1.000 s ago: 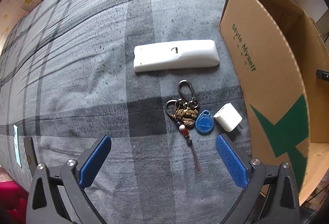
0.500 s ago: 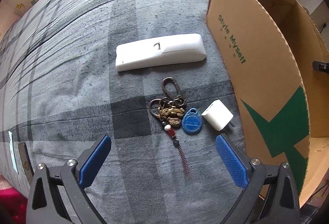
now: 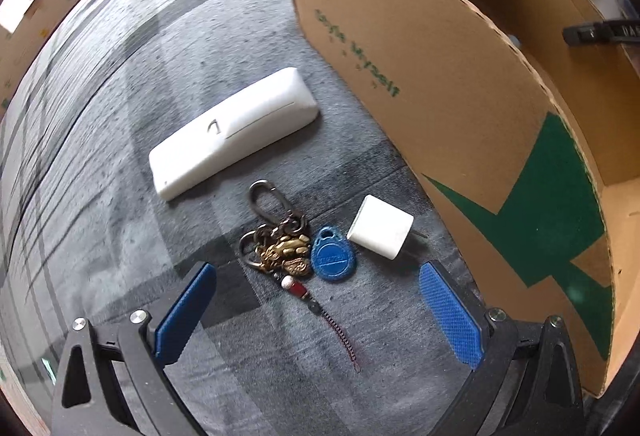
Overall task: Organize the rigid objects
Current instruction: 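Close the left gripper on the white square block and lift it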
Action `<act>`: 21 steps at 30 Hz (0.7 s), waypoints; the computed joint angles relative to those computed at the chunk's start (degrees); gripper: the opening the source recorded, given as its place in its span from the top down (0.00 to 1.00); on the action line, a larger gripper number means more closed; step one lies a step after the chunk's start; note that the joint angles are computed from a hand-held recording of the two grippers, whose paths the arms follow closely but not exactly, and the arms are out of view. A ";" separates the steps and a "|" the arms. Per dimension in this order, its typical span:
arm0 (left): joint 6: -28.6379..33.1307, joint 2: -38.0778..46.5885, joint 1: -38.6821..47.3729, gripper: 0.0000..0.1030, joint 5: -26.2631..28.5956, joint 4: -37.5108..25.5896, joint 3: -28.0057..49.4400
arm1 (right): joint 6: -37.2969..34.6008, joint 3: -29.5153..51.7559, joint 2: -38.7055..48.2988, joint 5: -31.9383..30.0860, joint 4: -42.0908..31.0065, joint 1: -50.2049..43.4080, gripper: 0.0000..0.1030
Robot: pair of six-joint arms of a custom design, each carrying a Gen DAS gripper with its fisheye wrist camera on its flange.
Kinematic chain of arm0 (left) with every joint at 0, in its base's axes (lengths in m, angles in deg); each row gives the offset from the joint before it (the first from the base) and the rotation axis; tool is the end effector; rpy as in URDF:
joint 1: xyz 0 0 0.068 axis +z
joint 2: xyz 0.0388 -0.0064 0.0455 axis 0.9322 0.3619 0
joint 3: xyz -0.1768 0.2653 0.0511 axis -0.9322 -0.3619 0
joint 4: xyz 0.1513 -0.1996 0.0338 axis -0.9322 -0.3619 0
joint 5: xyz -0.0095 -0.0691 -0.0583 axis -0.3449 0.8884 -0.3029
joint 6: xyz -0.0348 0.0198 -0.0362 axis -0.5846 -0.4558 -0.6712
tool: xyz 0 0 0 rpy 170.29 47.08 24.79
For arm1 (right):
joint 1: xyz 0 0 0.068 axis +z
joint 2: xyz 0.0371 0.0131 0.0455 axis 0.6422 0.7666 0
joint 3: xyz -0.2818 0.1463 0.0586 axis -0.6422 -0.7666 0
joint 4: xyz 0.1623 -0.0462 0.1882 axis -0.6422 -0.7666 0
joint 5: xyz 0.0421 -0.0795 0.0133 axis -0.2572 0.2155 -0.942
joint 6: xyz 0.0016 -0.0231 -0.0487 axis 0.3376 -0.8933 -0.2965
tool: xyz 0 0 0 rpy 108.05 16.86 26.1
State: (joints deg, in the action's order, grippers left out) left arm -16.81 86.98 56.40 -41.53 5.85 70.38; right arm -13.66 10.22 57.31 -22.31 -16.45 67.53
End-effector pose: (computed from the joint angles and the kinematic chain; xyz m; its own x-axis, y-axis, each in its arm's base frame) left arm 0.3004 -0.0683 0.2819 -0.3262 0.9379 -0.1178 0.9397 0.3353 0.0676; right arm 0.1415 0.0699 0.3126 -0.7459 0.6524 -0.1343 0.6489 0.7572 0.0747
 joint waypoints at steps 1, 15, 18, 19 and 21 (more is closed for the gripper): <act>0.28 -0.10 -0.62 0.00 -0.08 0.03 -0.20 | 0.02 -0.01 -0.01 -0.01 -0.02 0.01 0.95; 2.33 3.25 -3.64 0.21 0.55 -0.34 1.65 | 1.04 -2.06 -0.46 -0.97 1.20 0.28 0.95; 1.71 3.44 -4.71 0.35 1.09 -1.25 1.71 | 0.42 -2.41 -0.52 -1.09 1.58 -0.32 0.96; 1.54 3.28 -5.00 0.40 1.21 -1.54 1.49 | 0.40 -2.41 -0.52 -1.10 1.58 -0.27 0.96; 0.93 4.01 -5.84 0.54 1.91 -3.51 2.37 | 0.46 -2.35 -0.42 -1.09 1.57 -0.10 0.96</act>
State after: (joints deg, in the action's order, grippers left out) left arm -15.88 90.99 50.56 -39.62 2.35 72.74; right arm -13.20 7.87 56.89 -23.40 -14.88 67.44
